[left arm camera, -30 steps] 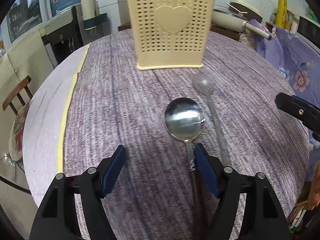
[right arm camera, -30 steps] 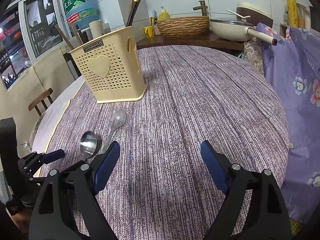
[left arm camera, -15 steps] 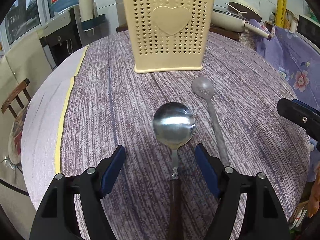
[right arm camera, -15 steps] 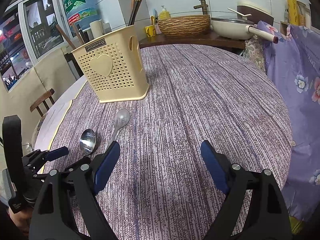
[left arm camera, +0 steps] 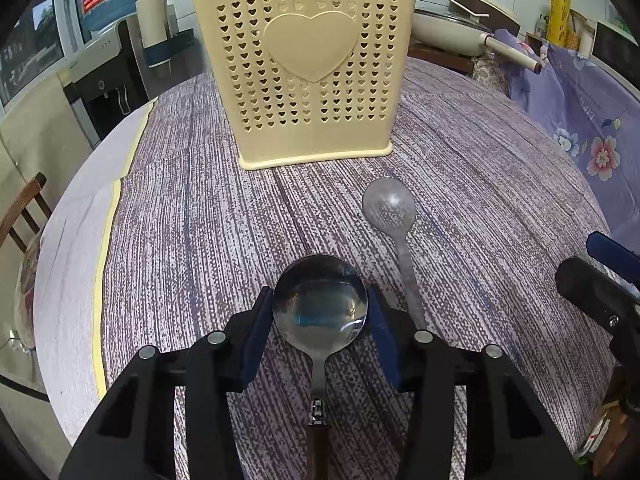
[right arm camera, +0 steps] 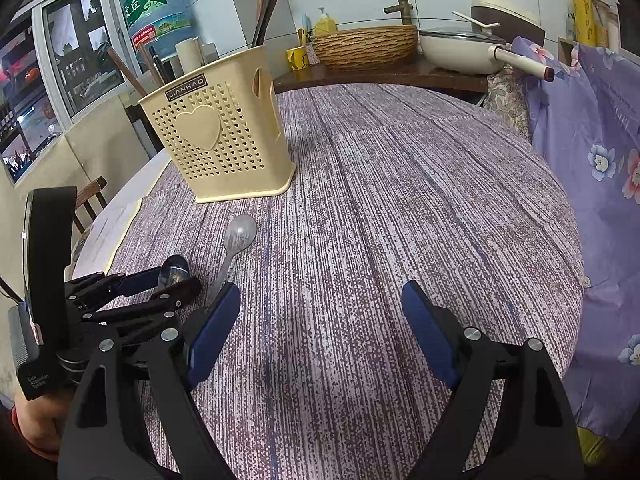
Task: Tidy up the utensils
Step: 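Lift the steel spoon with the left tool while the right tool grasps the clear plastic spoon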
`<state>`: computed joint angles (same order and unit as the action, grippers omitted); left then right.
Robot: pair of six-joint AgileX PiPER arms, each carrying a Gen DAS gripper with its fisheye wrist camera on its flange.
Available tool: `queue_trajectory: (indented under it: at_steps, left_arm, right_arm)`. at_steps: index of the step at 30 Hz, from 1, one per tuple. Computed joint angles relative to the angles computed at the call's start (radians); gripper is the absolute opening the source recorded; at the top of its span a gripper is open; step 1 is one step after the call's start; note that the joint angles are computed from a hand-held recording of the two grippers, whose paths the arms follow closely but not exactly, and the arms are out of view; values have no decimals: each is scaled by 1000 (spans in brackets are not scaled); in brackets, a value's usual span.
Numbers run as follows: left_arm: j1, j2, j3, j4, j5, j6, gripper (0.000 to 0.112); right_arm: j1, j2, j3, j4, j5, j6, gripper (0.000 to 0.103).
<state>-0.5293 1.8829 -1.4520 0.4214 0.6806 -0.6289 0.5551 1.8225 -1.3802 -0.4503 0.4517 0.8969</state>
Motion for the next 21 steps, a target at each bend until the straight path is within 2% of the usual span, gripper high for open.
queue_trajectory:
  at_steps: [3, 8, 11, 14, 17, 21]
  left_arm:
    - [15, -9, 10, -40, -14, 35, 47]
    - [53, -38, 44, -75, -47, 46, 47]
    - [115, -55, 75, -134, -72, 64, 47]
    - [160, -70, 90, -161, -81, 64, 47]
    - [187, -77, 98, -168, -86, 53, 47]
    - [173, -79, 104, -131, -83, 34, 47]
  right_arm:
    - [-1, 32, -52, 55, 33, -71, 82]
    - [7, 136, -222, 151, 146, -204, 82]
    - [20, 207, -340, 197, 209, -272, 82]
    - [42, 312, -515, 226, 314, -334, 82]
    - [63, 439, -734, 227, 455, -385, 78]
    - [72, 604, -1026, 227, 626, -406, 68]
